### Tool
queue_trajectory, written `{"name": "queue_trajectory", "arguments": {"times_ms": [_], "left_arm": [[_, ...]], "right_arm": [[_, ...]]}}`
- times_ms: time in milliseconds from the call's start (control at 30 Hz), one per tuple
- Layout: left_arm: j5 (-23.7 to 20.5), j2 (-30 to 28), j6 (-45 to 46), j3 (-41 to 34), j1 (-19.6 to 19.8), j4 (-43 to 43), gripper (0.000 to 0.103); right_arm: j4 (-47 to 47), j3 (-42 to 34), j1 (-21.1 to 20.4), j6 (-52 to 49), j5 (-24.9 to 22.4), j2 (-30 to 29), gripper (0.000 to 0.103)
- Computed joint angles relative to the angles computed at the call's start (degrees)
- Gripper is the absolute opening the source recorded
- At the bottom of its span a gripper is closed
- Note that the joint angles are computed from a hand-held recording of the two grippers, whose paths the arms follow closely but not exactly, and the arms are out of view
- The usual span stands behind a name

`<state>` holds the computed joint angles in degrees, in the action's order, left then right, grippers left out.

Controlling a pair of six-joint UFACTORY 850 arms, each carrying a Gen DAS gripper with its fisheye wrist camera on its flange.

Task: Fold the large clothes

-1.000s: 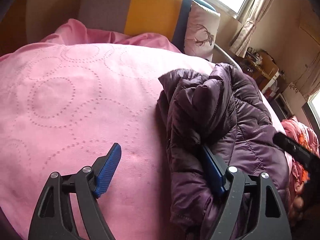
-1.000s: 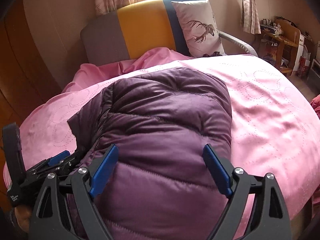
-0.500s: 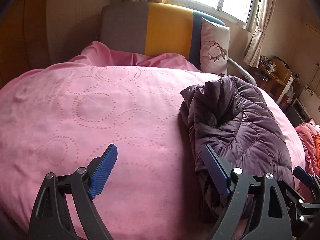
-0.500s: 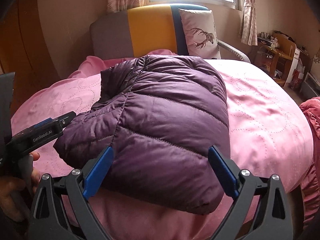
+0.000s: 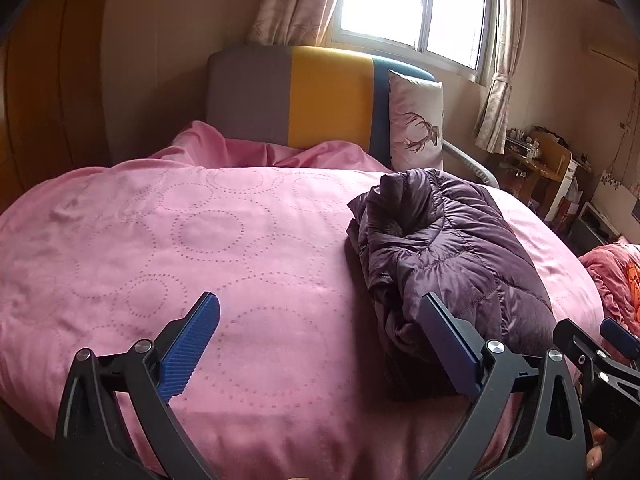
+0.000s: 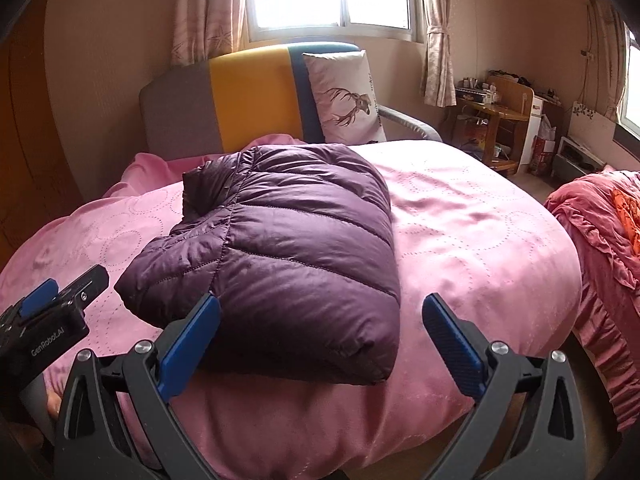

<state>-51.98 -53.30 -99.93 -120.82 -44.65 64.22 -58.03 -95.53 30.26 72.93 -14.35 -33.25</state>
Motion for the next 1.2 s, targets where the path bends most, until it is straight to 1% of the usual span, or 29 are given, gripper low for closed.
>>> {"name": "queue_trajectory", "arguments": {"times_ms": [100, 133, 167, 267, 400, 467, 600, 800, 1033, 1200], "left_arm": [[-0.3, 0.1, 0.1, 0.4, -0.7, 0.0, 0.099], [-0.5, 0.0, 0.1, 0.4, -0.9, 0.0, 0.099], [-0.4, 0.1, -0.2, 0.7, -1.1, 0.0, 0.099], [-0.5, 0.0, 0.1, 1.0, -1.5, -0.1, 0.099], [-2.7, -1.8, 3.4, -1.6, -1.8, -2.2, 0.099], [-2.8, -1.9, 3.1, -1.7, -1.8, -1.9, 0.099], [-2.6, -1.9, 2.3, -1.5, -2.0, -0.9, 0.099], [-4.4, -3.4, 4.1, -3.9, -2.4, -1.7, 0.099], [-5.5, -4.1, 4.9, -5.0, -2.4, -2.8, 0.099], [-4.8, -4.1, 5.2, -5.0, -2.2, -3.5, 0.099]], "right_arm": [[-8.7, 1.7, 0.6, 8.9, -1.0, 1.0, 0.101], [-13.2, 2.3, 1.1, 12.9, -2.2, 1.3, 0.101], [-15.3, 2.5, 1.5, 14.6, -3.4, 1.3, 0.101], [-12.7, 2.4, 1.5, 13.5, -4.7, 1.2, 0.101], [-2.7, 0.8, 1.2, 6.2, -6.9, 0.3, 0.101], [-0.6, 0.6, 1.2, 4.7, -7.3, 0.2, 0.101], [-2.7, 1.2, 1.6, 6.7, -8.2, 0.4, 0.101], [-9.4, 2.1, 2.2, 10.2, -8.4, 0.7, 0.101], [-7.9, 2.0, 2.1, 9.0, -8.0, 0.3, 0.101], [-7.2, 2.0, 2.1, 8.4, -7.8, 0.2, 0.101]]}}
